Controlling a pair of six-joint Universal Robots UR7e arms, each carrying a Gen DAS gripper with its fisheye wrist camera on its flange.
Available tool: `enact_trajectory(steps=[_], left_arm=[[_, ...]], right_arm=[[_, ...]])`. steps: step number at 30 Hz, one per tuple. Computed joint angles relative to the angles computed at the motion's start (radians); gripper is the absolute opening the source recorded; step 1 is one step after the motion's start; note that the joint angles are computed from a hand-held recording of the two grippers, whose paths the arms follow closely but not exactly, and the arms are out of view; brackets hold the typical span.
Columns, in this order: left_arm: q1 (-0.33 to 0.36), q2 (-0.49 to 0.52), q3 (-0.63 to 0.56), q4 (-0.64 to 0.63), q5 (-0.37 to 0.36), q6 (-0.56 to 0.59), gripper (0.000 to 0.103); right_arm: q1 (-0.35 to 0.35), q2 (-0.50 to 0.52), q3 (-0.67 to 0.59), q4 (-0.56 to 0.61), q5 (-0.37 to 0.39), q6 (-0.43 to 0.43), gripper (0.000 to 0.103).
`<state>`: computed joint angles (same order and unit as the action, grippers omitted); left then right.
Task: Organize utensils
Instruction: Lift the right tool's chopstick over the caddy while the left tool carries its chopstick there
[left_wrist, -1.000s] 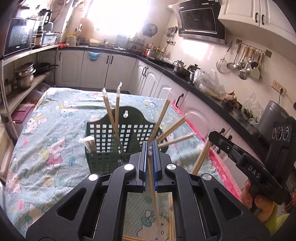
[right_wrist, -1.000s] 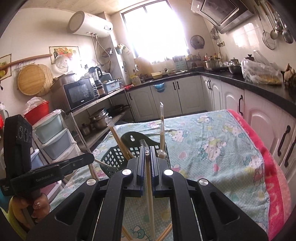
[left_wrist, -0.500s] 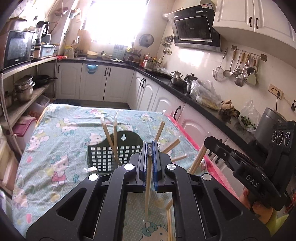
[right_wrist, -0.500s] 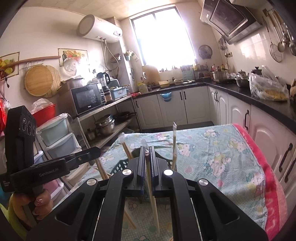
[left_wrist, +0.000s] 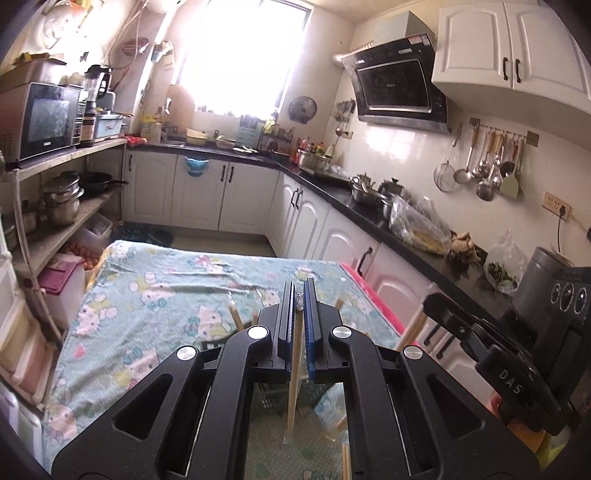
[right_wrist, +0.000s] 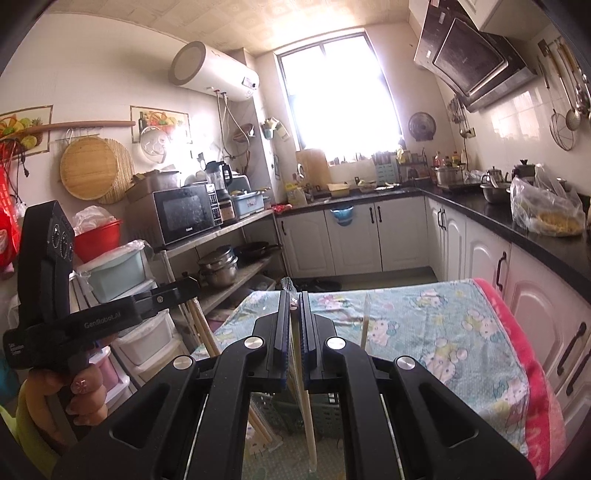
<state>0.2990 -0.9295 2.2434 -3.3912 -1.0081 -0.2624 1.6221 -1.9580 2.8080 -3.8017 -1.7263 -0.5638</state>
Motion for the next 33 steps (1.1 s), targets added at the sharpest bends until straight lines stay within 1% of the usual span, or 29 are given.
enact_trajectory(steps=[9, 13, 18, 21, 25, 29, 33], left_arm=[[0.028, -0.014, -0.032, -0.035, 0.038, 0.032, 0.003], [0.040, -0.018, -0.045, -0.069, 0.063, 0.052, 0.003], [0.056, -0.012, -0.067, -0.106, 0.098, 0.076, 0.002], [0.060, 0.007, -0.080, -0.149, 0.137, 0.106, 0.003], [0.071, 0.038, -0.104, -0.173, 0.166, 0.124, 0.003], [0.091, 0.068, -0.127, -0.187, 0.167, 0.125, 0.003], [0.109, 0.109, -0.151, -0.205, 0.175, 0.131, 0.003]], right_arm=[[0.054, 0.043, -0.048, -0.025, -0.028, -0.006, 0.005], [0.049, 0.052, -0.069, -0.018, -0.023, -0.001, 0.005], [0.058, 0.080, -0.099, -0.032, -0.024, 0.002, 0.005], [0.067, 0.101, -0.116, -0.048, -0.026, 0.002, 0.005], [0.053, 0.128, -0.132, -0.076, -0.006, 0.001, 0.005], [0.030, 0.162, -0.147, -0.110, 0.011, 0.001, 0.005], [-0.009, 0.209, -0.157, -0.168, 0.052, -0.016, 0.005]])
